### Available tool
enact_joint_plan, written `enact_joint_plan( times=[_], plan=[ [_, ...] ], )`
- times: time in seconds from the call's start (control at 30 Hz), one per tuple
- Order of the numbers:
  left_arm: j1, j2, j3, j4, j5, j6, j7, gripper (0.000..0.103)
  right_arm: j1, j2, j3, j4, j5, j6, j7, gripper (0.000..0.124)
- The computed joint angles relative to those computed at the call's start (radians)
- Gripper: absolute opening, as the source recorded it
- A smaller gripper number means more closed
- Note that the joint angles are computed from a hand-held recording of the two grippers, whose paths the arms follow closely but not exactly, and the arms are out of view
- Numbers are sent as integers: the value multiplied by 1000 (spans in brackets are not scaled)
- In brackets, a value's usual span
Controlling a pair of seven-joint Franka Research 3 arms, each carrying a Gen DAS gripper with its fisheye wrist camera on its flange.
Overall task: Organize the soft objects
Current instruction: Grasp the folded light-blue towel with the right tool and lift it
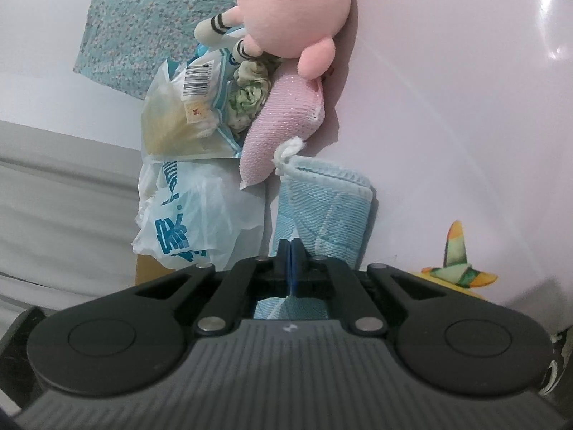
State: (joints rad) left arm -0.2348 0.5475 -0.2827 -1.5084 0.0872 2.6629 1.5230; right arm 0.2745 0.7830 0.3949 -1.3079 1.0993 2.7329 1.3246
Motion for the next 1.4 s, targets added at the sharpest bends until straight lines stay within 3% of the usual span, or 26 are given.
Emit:
enact_joint_plan(
  times=[0.1,0.2,0.37,0.47,0.57,0.7,0.8,0.9,1.1,1.2,1.27,1.33,1.4],
  plan=[
    [-17,56,6,81,5,-88,-2,62,-10,1,5,-1,9,-15,4,0],
    [-30,74,10,104,24,-90,15,69,-21,-4,9,-10,24,-24,-8,0],
    [-75,90,51,134,91,-120,-12,65,-43,-20,29,-35,82,-23,-62,3],
    [-76,88,57,135,102,-123,-38,54,-64,-71,43,-95,157,4,-135,17],
    [-37,78,28,120,50,-115,-44,51,-74,-143,41,-173,255,46,-207,29],
    [16,80,-12,116,-48,-106,-50,47,-17,-223,-34,-256,233,97,-147,42],
    [61,85,-48,115,-142,-100,-50,45,36,-222,-80,-263,135,123,-39,42],
    [87,94,-67,120,-204,-104,-43,45,25,-173,-46,-213,147,107,-51,41],
    [69,89,-47,114,-199,-94,-36,46,90,-75,-84,-81,-36,98,100,24],
    [72,83,-53,105,-195,-90,-12,59,85,-62,-68,-69,-90,107,131,21],
    [58,86,-44,113,-178,-96,-8,61,76,-59,-50,-74,-104,123,133,17],
    [31,83,-19,118,-138,-102,-21,60,61,-58,-25,-81,-101,144,117,15],
    [-15,84,28,134,-65,-118,-65,45,33,-58,19,-93,-65,168,75,14]
  ],
)
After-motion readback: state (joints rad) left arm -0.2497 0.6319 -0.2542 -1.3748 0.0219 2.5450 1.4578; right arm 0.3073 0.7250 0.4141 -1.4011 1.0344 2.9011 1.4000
